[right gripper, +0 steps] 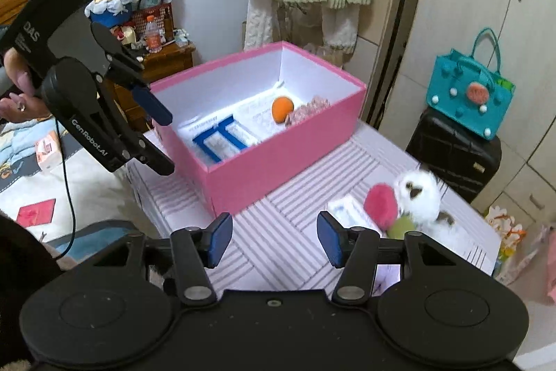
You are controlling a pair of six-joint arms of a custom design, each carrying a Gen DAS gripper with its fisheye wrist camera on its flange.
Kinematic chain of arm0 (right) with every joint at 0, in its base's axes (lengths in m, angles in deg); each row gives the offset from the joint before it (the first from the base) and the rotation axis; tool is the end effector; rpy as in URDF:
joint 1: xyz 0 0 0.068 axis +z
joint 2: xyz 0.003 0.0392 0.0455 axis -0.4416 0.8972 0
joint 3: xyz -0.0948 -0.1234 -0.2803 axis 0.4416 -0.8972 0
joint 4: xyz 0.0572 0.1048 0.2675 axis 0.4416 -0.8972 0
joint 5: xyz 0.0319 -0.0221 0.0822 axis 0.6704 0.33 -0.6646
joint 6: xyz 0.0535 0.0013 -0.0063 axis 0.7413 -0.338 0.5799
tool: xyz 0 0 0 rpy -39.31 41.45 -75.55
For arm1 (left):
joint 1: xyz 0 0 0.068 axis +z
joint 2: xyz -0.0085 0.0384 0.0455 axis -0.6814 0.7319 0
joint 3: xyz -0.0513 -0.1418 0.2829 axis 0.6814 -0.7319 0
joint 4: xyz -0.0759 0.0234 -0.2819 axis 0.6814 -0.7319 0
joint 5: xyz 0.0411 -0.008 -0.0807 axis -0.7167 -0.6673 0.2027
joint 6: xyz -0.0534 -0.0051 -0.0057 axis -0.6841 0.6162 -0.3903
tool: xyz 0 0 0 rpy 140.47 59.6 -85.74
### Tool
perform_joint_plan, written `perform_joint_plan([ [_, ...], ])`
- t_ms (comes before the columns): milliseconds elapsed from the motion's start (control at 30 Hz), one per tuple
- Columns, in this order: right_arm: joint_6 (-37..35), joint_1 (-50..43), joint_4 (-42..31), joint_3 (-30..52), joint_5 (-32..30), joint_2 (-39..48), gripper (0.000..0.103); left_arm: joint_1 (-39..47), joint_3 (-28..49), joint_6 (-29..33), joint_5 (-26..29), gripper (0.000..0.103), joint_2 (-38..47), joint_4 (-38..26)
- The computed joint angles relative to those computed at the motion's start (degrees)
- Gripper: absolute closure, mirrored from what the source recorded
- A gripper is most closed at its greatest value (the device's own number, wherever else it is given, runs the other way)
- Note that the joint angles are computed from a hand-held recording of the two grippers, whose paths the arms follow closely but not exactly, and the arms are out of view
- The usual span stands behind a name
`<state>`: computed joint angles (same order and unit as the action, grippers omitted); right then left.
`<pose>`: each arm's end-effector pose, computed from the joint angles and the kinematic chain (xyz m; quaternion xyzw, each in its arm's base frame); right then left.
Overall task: Organize soft objects
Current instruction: 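Withdraw both open tools from the box toward the remaining items, then grasp the white wipes packet with the left tool while the right tool grasps the white mesh puff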
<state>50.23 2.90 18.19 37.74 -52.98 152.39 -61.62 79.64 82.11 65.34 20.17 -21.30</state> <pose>0.2481 0.1477 0.1456 -0.4300 0.8225 0.1385 0.3457 0.2495 -0.0835 0.1498 0.1544 0.9611 -0.0276 0.2275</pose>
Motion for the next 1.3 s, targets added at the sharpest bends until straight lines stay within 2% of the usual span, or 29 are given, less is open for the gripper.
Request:
perform_joint_plan([
  [200,-0.25,-3.5,2.73,-3.44,-2.77,1.79,0.044,-3.77,-0.3,-2.23,0.42,0.039,3.98,3.81],
  [500,-0.6,-10.09,9.49,-6.35,-7.75,7.03,0.043,-6.89,0.05,-8.38,6.36,0.039,7.56,10.88],
  [600,-1.26,-11.78,11.16,-6.46,-9.14,8.5,0.043,-9.22,0.41,-9.76,4.63,0.039,8.39,13.6],
  [800,-2.95,-15.81,15.08,-5.46,-13.21,12.81,0.042,-11.03,2.57,-11.8,4.99,0.039,13.47,18.97],
  [1000,-1.11,-19.65,21.98,-3.68,-15.88,19.43,0.042,-11.64,4.39,-15.35,3.46,0.039,20.74,28.56],
  [1133,-0.04,-22.43,25.64,-2.06,-17.38,22.99,0.042,-10.94,6.84,-18.08,4.27,0.039,26.05,32.22],
  [1300,0.85,-24.27,28.47,1.01,-17.13,27.15,0.042,-12.25,10.08,-18.69,-0.37,0.038,31.9,35.17],
])
